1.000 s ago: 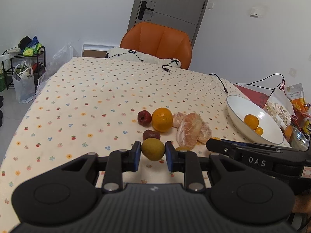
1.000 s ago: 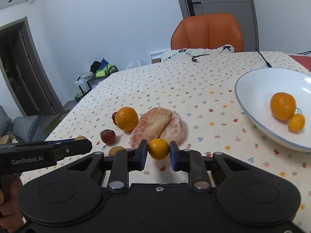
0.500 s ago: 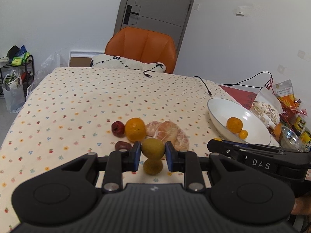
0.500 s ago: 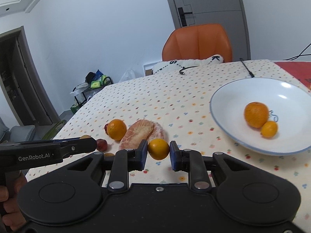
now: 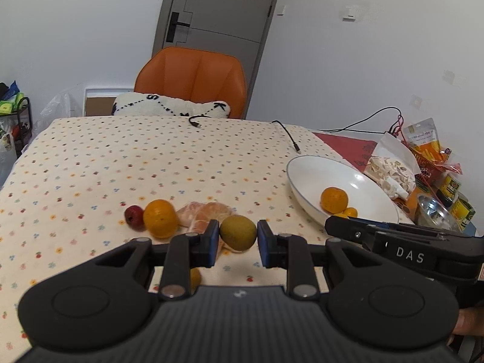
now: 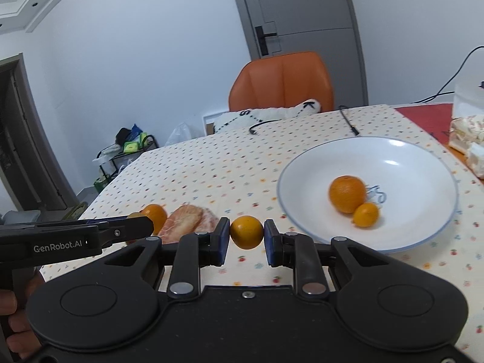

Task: Organize fruits
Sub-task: 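Carry the green fruit in the left tool while the right tool carries the tangerine to the bowl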

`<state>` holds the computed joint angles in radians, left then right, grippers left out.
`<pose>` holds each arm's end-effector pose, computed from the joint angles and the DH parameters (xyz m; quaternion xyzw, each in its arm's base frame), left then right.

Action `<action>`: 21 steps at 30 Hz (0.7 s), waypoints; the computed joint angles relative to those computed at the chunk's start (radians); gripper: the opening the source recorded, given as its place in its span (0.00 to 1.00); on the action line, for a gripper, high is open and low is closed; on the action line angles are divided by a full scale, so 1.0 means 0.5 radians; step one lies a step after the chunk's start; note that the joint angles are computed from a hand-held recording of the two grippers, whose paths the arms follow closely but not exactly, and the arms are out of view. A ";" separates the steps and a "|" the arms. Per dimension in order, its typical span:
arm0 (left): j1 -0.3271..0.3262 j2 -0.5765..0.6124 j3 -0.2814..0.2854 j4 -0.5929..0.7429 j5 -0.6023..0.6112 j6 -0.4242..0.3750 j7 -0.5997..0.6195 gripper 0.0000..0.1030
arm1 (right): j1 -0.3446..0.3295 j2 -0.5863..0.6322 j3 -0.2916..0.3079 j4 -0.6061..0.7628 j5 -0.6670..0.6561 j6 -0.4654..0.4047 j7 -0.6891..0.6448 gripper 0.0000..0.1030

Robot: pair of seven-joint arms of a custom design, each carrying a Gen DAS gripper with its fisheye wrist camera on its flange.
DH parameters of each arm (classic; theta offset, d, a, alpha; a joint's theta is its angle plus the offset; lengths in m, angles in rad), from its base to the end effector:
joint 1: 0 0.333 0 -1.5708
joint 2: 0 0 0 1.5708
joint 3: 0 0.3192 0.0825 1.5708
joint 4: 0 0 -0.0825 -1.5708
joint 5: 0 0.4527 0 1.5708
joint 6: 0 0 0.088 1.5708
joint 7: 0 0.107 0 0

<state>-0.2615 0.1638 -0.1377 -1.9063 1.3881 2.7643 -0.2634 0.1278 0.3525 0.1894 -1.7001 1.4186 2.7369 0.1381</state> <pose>0.6207 -0.3032 0.4357 -0.6938 0.5234 -0.3879 0.3069 0.7256 0.1834 0.4127 -0.7374 0.4245 -0.1324 0.5084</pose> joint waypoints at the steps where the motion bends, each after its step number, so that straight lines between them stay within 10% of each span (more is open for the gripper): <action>1: -0.002 0.012 -0.001 0.016 0.004 0.005 0.006 0.24 | -0.004 -0.002 -0.002 0.000 0.007 0.007 -0.005 0.22; 21: -0.147 0.291 0.086 0.407 -0.065 0.117 0.253 0.25 | -0.062 -0.013 -0.058 0.024 0.157 0.107 -0.064 0.22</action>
